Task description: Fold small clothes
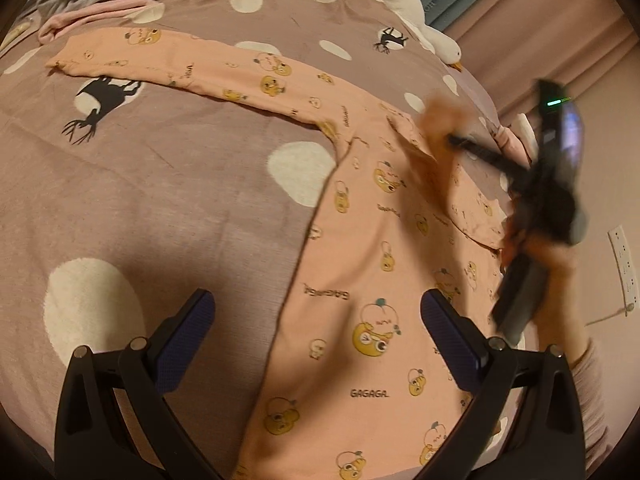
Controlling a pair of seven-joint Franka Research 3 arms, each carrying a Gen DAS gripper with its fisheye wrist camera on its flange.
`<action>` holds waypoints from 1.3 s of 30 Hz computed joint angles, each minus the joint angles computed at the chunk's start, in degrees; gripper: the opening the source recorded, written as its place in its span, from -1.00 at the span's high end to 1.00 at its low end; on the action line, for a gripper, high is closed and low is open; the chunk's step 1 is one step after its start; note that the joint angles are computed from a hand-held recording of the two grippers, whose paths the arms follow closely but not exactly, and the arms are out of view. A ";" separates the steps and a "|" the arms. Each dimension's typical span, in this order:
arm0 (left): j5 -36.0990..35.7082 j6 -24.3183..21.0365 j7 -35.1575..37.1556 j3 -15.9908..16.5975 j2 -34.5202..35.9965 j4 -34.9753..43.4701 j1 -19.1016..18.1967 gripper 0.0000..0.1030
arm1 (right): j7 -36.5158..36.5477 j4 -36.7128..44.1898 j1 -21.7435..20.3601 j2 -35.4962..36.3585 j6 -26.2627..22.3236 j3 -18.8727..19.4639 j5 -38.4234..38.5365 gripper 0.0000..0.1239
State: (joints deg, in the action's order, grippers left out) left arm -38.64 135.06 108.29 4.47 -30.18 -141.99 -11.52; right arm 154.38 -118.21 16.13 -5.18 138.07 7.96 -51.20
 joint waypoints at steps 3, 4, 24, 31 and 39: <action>-0.08 0.12 0.13 0.29 0.27 0.05 0.30 -0.99 | -10.06 3.57 2.17 5.08 -4.36 0.46 5.44 0.47; -0.22 0.18 0.22 0.42 0.27 0.01 0.40 -0.99 | -11.45 3.30 2.83 4.96 -3.70 0.17 6.20 0.34; -7.81 0.79 2.27 4.28 4.10 3.14 6.74 -0.99 | -7.57 -3.10 -6.11 2.78 19.22 3.10 19.62 0.62; -14.12 1.13 4.76 6.95 9.45 8.86 10.16 -0.99 | -10.58 8.62 -0.67 14.12 10.96 0.83 18.74 0.63; -23.38 -5.07 5.21 6.26 24.08 21.85 14.95 -0.99 | -21.34 -0.93 2.99 5.64 24.01 -2.18 25.85 0.63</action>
State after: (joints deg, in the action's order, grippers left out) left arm -62.01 129.99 113.50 10.73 -6.10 -120.14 3.43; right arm 133.04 -119.14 19.12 0.46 162.09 5.78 -25.35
